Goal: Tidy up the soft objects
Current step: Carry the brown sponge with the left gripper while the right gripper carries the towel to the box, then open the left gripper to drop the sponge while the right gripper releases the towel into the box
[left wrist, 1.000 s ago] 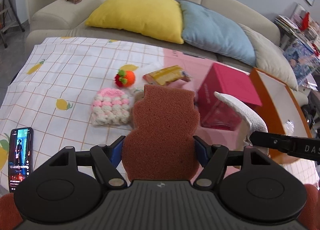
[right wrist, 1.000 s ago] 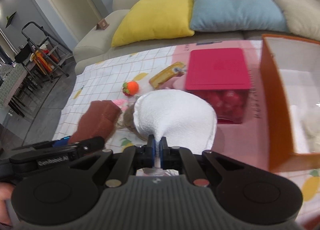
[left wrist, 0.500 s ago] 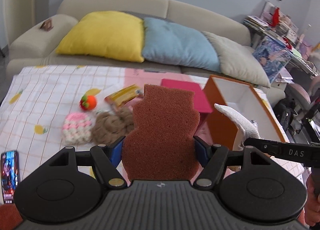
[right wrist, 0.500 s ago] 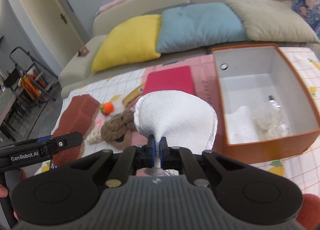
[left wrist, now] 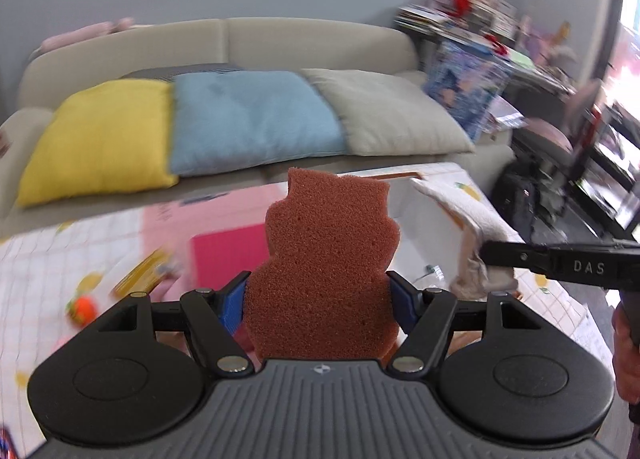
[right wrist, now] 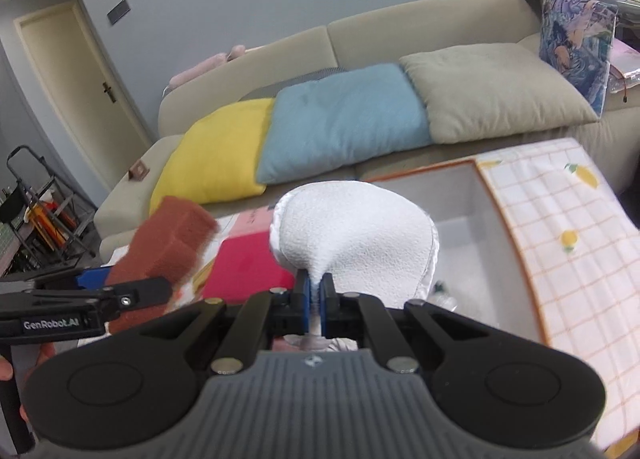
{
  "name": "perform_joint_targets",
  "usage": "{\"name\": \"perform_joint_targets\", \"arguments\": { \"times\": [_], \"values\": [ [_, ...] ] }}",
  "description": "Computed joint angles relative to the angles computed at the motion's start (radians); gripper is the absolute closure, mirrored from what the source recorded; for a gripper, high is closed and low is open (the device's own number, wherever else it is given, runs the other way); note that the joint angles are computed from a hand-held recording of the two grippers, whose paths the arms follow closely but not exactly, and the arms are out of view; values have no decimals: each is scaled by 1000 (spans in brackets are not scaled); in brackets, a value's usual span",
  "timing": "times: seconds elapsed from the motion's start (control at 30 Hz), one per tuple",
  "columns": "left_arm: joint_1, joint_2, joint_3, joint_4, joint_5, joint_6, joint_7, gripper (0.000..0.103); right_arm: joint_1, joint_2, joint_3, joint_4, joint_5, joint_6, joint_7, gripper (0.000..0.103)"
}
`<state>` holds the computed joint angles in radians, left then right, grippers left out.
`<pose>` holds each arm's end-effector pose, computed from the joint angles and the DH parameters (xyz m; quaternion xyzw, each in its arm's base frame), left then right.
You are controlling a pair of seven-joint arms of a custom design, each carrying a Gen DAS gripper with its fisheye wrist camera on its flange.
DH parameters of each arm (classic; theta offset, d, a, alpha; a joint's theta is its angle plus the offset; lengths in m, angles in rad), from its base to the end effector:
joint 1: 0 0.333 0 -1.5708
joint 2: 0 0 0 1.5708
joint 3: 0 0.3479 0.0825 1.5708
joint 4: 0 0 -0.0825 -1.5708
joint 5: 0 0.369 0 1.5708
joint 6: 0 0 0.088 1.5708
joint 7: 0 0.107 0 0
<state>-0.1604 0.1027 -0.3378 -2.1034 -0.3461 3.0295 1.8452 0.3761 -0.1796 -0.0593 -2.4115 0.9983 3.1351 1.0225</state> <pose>0.5411 -0.2573 0.5087 -0.4937 0.7684 -0.3715 0.1666 0.4746 0.0770 0.4989 -0.5915 0.6771 -0.1644 0.4056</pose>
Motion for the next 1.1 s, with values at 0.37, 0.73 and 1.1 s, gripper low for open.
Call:
{"name": "perform_joint_targets", "arguments": {
  "times": [0.37,0.73,1.1],
  "values": [
    [-102,398,23,532,362,-337,-227,22,-197,260,7,198,-245,-143,76,101],
    [-218,669,78,948,464,-700,-318,22,-277,404,14,265,-552,-239,288,101],
    [-306,837,134,1262,516,-961,-270,18,-302,446,30,287,-621,-260,333,92]
  ]
}}
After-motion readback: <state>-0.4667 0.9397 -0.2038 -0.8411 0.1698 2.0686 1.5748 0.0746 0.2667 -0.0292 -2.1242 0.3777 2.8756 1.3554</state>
